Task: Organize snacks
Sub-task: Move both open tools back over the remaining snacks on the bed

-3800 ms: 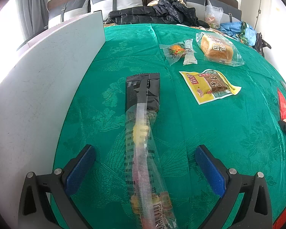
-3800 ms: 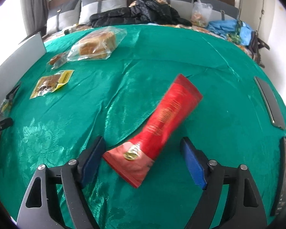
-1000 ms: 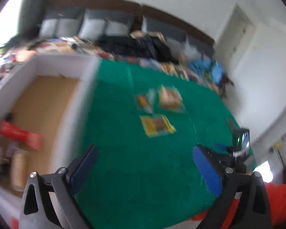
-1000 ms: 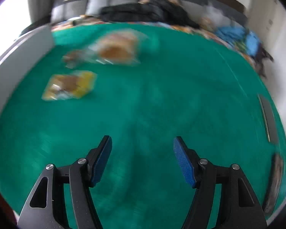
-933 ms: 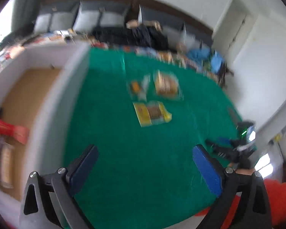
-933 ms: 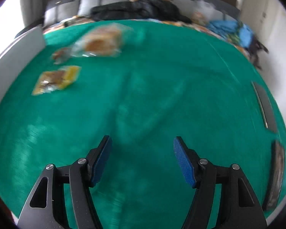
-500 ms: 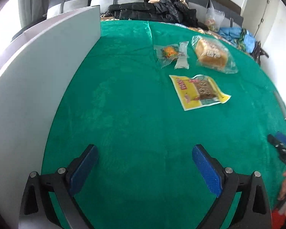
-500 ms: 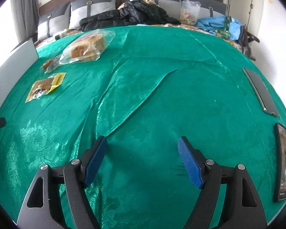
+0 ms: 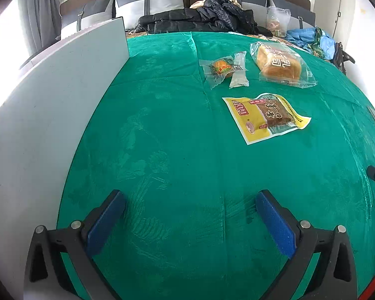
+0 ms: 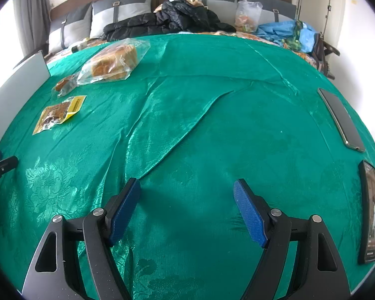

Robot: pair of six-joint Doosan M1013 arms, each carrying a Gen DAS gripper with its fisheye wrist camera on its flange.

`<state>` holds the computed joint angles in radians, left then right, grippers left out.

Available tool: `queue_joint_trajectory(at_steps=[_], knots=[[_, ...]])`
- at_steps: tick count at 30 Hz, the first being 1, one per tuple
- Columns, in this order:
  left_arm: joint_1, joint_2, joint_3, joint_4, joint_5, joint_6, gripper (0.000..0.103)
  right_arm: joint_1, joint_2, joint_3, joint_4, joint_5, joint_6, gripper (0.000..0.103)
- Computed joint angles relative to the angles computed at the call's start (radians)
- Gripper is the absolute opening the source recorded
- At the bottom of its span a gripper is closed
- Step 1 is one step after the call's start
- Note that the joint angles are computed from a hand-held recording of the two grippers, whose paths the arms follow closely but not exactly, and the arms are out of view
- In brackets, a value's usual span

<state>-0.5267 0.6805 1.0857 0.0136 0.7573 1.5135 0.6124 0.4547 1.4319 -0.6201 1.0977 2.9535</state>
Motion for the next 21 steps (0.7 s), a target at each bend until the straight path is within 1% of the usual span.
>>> queue_joint_trajectory(at_steps=[21], knots=[[0.0,0.002,-0.005,0.001,0.007,-0.003,0.103,0.001,-0.003,0.002,0.0,0.003,0.003,0.08]])
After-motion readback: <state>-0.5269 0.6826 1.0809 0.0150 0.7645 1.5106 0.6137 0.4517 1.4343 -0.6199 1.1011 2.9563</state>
